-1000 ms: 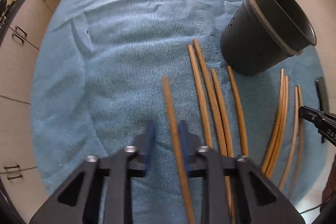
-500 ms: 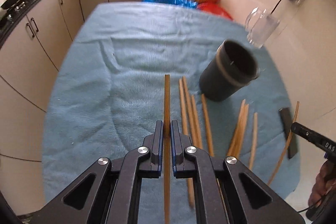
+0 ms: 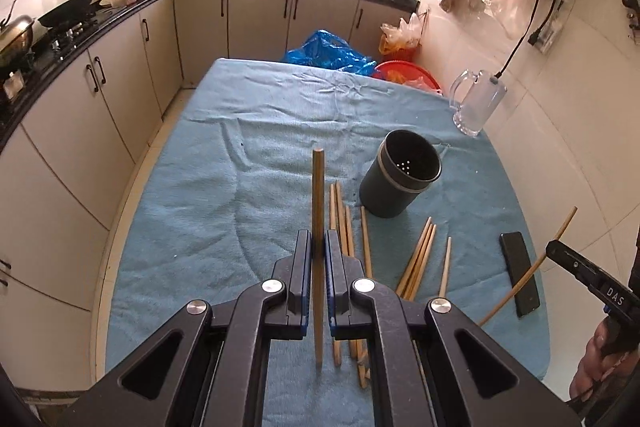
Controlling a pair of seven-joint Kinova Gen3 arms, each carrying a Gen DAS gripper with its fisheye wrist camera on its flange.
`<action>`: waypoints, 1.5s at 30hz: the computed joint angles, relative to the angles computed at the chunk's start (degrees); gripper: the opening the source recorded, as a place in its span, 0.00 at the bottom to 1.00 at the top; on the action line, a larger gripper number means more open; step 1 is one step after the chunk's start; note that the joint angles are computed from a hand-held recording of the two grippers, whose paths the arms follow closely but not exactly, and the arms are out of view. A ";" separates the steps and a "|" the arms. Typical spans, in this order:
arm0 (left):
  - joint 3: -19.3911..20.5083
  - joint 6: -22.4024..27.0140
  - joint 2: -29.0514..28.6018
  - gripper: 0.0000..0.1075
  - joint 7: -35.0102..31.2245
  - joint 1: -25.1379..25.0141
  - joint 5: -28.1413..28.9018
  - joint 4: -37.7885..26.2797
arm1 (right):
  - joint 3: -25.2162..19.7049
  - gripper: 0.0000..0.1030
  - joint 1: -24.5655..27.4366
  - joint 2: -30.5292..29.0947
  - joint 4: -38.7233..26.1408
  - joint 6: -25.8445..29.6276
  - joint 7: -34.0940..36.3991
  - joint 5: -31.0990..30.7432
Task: Organize utensils
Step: 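Lift the chopsticks upright in both tools and carry them over the black holder, then lower the chopsticks into the black holder and open both tools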
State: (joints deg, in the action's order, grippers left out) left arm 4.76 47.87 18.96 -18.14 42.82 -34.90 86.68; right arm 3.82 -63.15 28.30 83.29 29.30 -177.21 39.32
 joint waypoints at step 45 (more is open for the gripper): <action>-0.80 4.21 13.72 0.06 -33.51 -8.80 20.78 -34.17 | 2.86 0.06 7.32 11.97 -31.29 9.36 9.47 -4.82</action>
State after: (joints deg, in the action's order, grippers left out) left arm 3.95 52.08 32.68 -51.65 34.02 -14.12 52.51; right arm 6.68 -55.83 40.28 51.99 38.66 -167.75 34.50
